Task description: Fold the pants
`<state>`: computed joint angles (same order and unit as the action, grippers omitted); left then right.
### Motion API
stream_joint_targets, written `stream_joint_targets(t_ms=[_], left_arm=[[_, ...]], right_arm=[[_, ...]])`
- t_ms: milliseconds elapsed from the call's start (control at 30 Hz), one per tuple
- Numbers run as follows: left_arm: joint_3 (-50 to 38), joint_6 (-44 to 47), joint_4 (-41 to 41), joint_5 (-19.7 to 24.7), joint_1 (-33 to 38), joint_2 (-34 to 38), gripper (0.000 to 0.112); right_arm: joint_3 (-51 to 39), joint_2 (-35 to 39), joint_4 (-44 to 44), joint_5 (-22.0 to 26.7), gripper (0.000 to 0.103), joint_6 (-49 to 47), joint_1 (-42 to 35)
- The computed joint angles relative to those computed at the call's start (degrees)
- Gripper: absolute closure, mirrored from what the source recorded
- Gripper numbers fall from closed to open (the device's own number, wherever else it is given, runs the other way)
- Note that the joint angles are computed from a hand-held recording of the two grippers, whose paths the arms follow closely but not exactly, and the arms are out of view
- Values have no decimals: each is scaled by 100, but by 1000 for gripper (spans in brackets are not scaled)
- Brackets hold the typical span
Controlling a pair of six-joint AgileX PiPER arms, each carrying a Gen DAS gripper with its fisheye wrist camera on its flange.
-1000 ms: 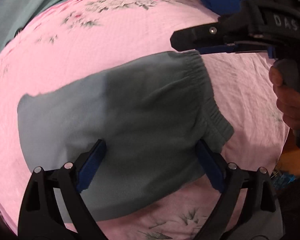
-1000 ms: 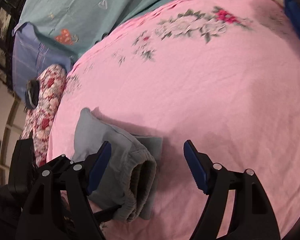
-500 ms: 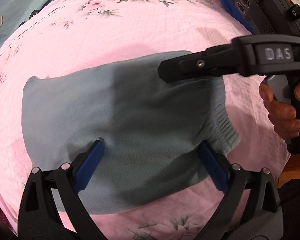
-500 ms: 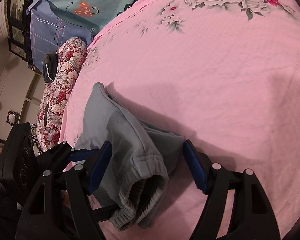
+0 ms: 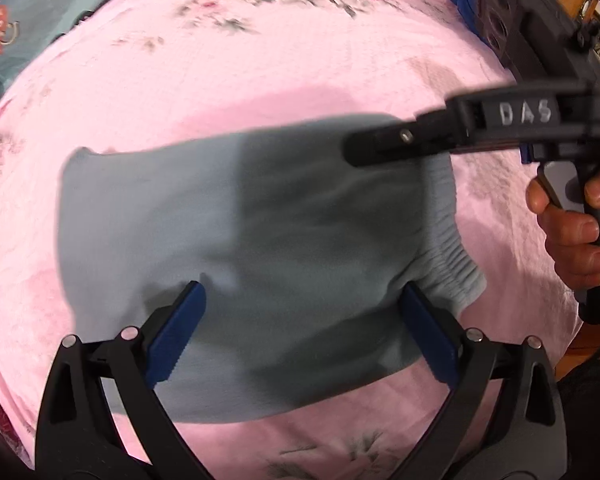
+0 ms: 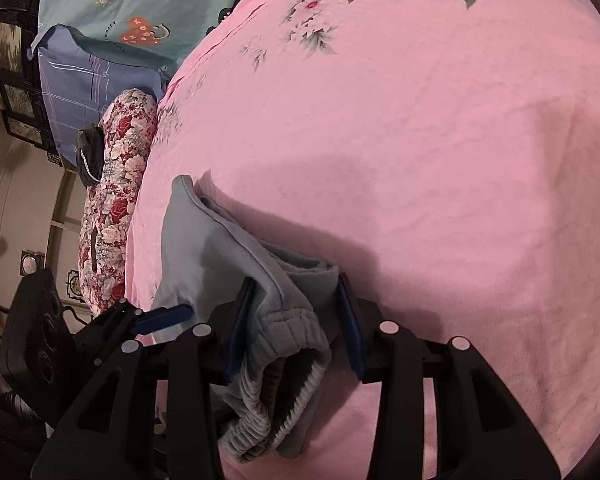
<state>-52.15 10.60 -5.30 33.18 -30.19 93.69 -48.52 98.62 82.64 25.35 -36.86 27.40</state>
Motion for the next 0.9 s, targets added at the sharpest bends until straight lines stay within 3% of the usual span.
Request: stream_joint_targets(t_ms=[67, 200, 333, 467, 533, 667, 833, 900], left_arm=[[78, 139, -23, -17, 287, -302, 13], [85, -150, 357, 14, 1233, -546, 13], [-154, 312, -80, 408, 2553, -239, 16], [-244, 1379, -1104, 900, 3555, -22, 18], [-207, 1783, -1466, 1064, 3806, 80, 21], [-162, 2260, -1903, 1208, 3974, 351, 46], [-201, 2334, -2039, 1319, 3970, 441, 50], [-338, 2336, -2123, 1454, 3912, 557, 63]], right_arm=[[-82, -38, -595, -159, 68, 576, 87], [-103, -79, -983, -469, 71, 1094, 284], [-120, -97, -1265, -662, 71, 1519, 401], [-135, -96, -1427, -743, 71, 1763, 450], [-139, -96, -1480, -769, 71, 1862, 459], [-166, -102, -1772, -850, 71, 2254, 515], [-241, -107, -2456, -925, 71, 3030, 605], [-240, -120, -2602, -955, 71, 3205, 630]])
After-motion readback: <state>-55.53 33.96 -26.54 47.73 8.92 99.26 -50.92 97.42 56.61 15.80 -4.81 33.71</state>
